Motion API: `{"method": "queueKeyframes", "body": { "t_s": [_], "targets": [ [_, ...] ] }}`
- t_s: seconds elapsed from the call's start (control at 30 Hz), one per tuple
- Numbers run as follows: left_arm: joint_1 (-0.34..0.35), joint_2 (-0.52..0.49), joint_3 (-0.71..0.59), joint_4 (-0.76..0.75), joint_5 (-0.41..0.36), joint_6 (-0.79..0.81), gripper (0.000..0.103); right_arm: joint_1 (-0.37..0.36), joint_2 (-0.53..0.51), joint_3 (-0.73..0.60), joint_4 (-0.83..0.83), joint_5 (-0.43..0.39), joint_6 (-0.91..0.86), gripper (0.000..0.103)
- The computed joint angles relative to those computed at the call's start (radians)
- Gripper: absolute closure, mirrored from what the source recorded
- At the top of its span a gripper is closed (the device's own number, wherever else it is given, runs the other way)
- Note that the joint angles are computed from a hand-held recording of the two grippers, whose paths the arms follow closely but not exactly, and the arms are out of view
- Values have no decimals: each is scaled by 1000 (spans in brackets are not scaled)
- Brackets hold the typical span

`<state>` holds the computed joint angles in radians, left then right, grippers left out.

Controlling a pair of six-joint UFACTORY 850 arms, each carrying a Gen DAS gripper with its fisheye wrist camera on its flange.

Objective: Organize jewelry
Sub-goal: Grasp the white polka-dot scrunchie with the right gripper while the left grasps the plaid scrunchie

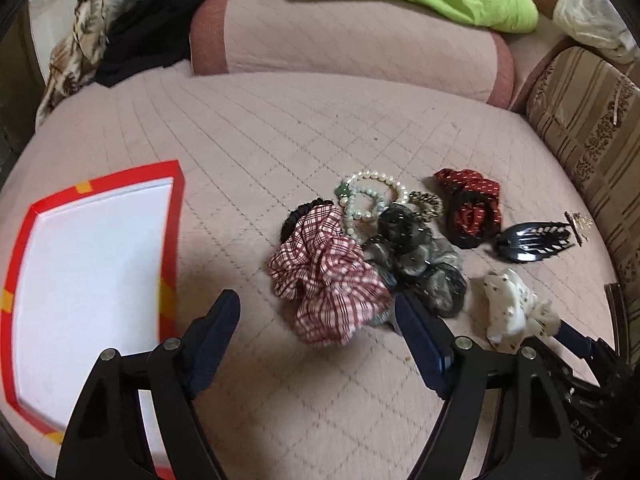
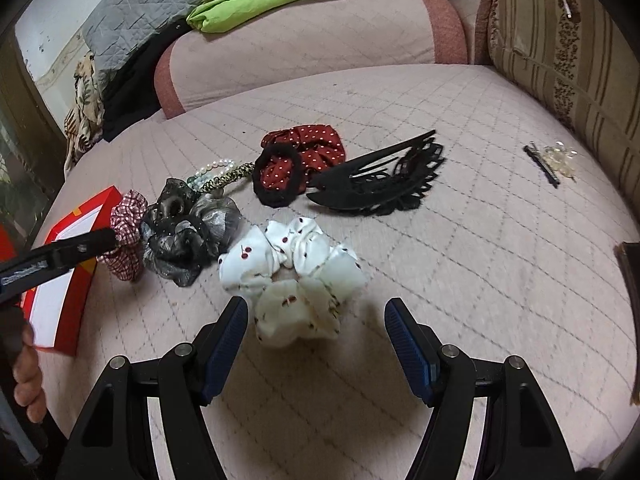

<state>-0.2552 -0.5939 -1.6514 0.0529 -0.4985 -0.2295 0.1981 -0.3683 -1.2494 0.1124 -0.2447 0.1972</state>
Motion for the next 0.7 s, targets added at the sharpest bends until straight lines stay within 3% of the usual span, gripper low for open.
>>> {"method": "queueKeyframes", "body": {
  "t_s": [0.1,0.13,0.17,0.23,0.3,0.37,0.7],
  "targets": [
    [13,-47,-48,-82,-28,53,24,4,-26,-23,24,-8,-35,28],
    [16,-55,-54,-105,-30,65,32,5,-32,-29,23,-11,-38,28],
    [19,-63,-62,-133,-37,83,58,8,-37,-33,17,-13,-36,29],
    [24,-76,-74,-185,-71,123,89,11,-46,-41,38,-22,-72,46],
    [27,-66,-57,-224,-65,149,92,13,-53,-49,45,-40,-89,74],
    [24,-42,-28,-207,-46,139,93,16,-46,-41,64,-38,-112,83],
    [72,202,220,-302,54,221,93,47,77,26,227,-10,-292,87]
  ]
}}
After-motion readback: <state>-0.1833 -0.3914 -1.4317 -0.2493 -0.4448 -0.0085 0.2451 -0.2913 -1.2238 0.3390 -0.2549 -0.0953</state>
